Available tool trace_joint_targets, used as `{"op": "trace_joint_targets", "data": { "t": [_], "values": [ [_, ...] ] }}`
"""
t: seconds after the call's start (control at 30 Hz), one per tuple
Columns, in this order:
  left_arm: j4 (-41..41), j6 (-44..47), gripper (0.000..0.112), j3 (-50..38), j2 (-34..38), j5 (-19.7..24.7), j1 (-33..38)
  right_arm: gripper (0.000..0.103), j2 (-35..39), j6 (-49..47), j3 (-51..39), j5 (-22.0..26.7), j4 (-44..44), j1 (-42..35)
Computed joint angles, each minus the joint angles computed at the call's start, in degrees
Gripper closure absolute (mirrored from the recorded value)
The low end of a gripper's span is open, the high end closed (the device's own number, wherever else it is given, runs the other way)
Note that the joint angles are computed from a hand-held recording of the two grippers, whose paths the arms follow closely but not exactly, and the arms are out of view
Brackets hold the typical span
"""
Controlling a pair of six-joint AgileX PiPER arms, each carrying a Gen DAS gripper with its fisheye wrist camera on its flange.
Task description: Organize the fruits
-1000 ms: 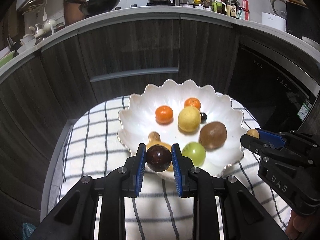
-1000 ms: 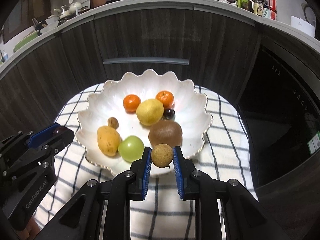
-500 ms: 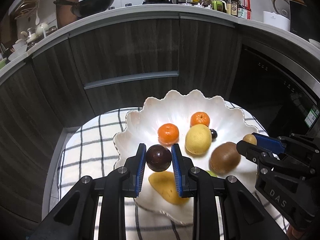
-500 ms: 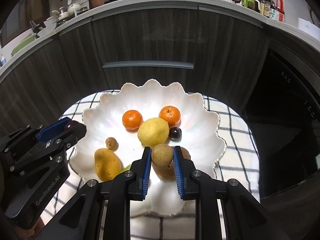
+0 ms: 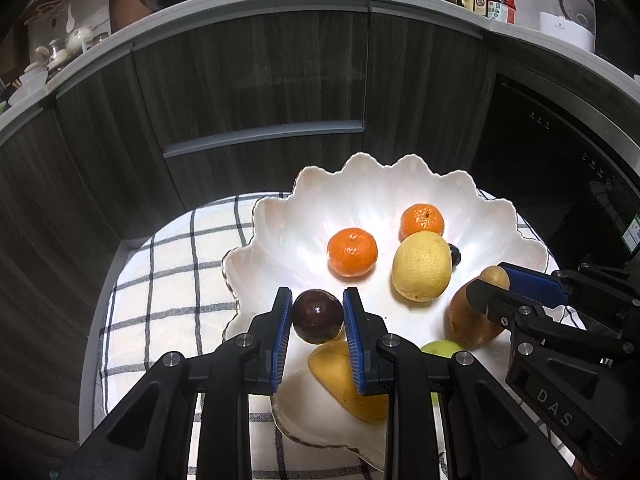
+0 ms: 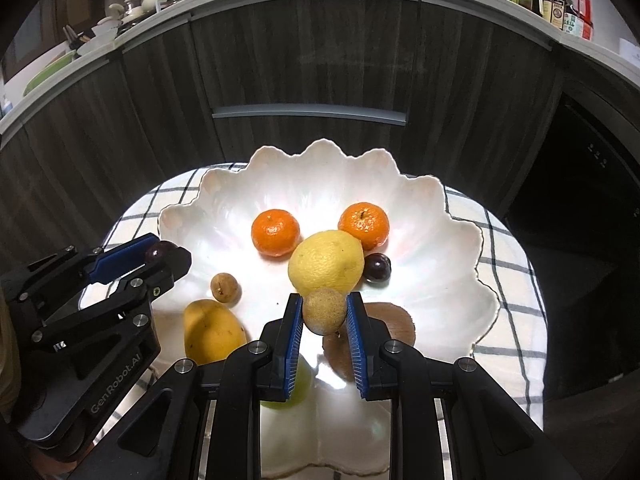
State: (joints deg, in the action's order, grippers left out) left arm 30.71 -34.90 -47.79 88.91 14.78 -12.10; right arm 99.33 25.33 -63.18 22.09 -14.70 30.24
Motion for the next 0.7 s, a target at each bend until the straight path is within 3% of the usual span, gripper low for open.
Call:
{"op": "trace_joint_targets", "data": {
  "t": [0.17, 0.23, 0.27, 0.3, 0.43, 0.7],
  "values": [
    [1.1, -1.3, 0.084, -0.1, 0.4, 0.5, 0.0, 0.078, 0.2, 4.5, -0.1, -0.1, -4.7, 0.8],
    [2.4, -3.1, 0.069, -0.1, 0.3, 0.7, 0.0, 0.074, 0.2, 5.2, -0.1, 0.1, -5.2, 0.8],
    [4.1, -5.0, 0.055, 0.1, 0.2, 0.9, -0.2, 0.073, 0.1, 6.0, 0.0, 0.1, -5.8, 0.8],
    [6.1, -7.4, 0.049, 0.4, -0.2, 1.0, -0.3, 0.069, -0.1, 8.3, 0.4, 0.0, -7.8, 0.9],
    [11.4, -13.1, 0.046, 0.7, -0.7, 2.5, -1.0, 0.046, -1.1, 15.3, 1.5, 0.4, -14.3, 1.6],
    [17.8, -22.4, 0.026, 1.8, -3.4, 5.8, -2.5, 0.026, -4.9, 30.4, 4.4, 4.1, -27.6, 3.4]
  ]
}}
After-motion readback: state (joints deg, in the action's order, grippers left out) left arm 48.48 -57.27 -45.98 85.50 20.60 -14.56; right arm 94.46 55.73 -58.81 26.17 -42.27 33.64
